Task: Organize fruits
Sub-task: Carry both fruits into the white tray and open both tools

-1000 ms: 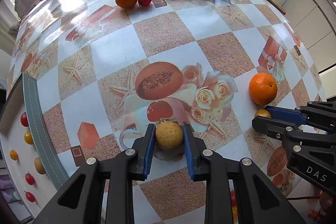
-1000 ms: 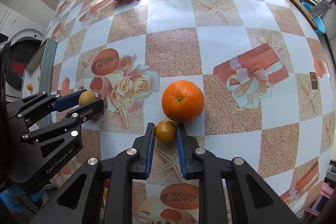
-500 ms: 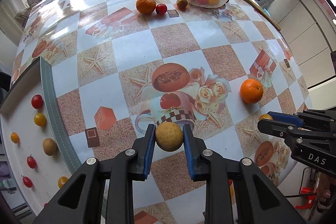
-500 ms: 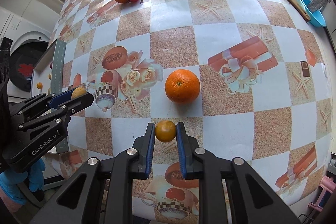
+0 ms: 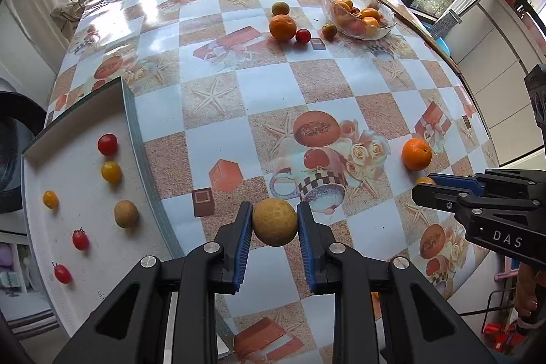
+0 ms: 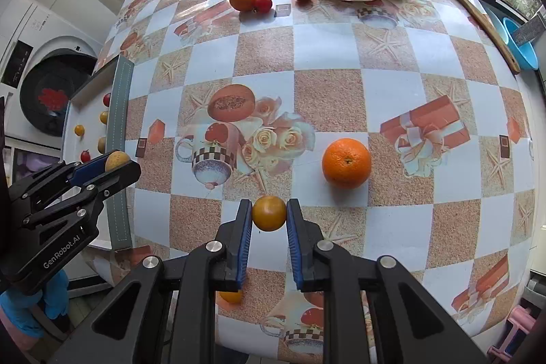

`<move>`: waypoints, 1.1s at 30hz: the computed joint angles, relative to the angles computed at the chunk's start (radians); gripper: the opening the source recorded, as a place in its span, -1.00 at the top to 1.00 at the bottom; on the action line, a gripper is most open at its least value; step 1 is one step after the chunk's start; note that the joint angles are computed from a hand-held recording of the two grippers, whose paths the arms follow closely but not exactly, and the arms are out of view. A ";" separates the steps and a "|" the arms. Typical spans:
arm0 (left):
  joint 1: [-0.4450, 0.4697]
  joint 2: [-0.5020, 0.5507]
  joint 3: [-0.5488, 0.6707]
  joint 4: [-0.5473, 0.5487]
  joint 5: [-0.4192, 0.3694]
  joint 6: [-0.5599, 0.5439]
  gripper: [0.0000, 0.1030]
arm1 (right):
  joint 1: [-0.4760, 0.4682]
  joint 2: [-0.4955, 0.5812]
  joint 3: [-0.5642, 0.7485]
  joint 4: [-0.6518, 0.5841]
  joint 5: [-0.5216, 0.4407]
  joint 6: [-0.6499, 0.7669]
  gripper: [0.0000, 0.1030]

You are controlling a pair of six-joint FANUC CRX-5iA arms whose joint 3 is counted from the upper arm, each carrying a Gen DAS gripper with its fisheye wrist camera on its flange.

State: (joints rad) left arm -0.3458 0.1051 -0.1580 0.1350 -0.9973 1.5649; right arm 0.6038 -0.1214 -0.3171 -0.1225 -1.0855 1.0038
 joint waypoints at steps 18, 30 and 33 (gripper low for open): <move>0.200 -0.169 -0.145 -0.049 0.015 0.034 0.46 | 0.123 0.178 0.208 -0.012 -0.008 0.093 0.57; 0.353 -0.114 -0.152 -0.138 0.028 0.089 0.46 | 0.206 0.346 0.388 -0.085 -0.023 0.180 0.57; 0.365 -0.082 -0.145 -0.151 0.031 0.092 0.46 | 0.228 0.374 0.409 -0.108 -0.035 0.201 0.57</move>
